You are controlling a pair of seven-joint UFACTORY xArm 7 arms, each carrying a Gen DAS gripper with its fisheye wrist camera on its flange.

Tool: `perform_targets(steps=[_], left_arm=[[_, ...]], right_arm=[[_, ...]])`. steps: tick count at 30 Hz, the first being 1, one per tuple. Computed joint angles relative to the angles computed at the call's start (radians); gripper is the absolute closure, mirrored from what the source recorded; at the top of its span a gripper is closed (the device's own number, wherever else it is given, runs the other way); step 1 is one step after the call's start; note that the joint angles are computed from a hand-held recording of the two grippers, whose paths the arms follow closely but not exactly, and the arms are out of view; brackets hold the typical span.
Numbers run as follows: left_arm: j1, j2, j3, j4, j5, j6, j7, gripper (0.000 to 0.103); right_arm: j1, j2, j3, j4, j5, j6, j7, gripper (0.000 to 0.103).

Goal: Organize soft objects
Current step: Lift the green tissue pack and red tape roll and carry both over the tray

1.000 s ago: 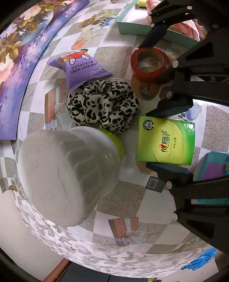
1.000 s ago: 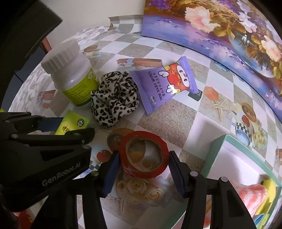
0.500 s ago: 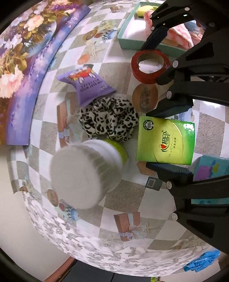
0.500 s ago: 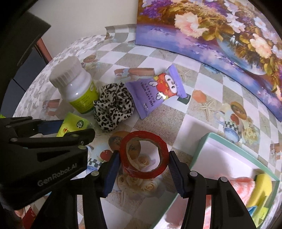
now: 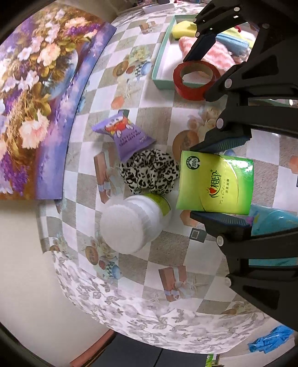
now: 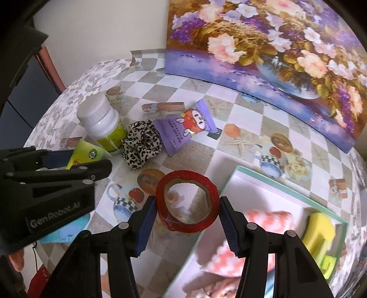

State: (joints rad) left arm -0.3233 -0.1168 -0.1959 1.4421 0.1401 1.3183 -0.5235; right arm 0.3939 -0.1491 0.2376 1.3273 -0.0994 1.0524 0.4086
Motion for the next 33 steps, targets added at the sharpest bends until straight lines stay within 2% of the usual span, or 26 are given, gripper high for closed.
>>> perform_targets(steps=[16,23,28,33], left_arm=[[-0.057,-0.065,-0.056,0.018,-0.015,-0.037,0.026,0.053],[-0.097,-0.063,-0.084,0.026,-0.027,-0.046,0.052,0.053],[-0.131,-0.046,-0.113,0.033,0.008,-0.032,0.044,0.053],[-0.171,-0.035,-0.127,0.02,-0.015,-0.033,0.055,0.053]], right_arm=[[-0.059,-0.206,-0.004,-0.115,0.027,0.056,0.066,0.045],[-0.115,-0.309,-0.006,-0.181,0.007,0.126,0.124,0.045],[-0.15,-0.389,-0.021,-0.246,0.021,0.159,0.149,0.045],[-0.178,-0.46,-0.03,-0.299,0.033,0.192,0.168,0.045]])
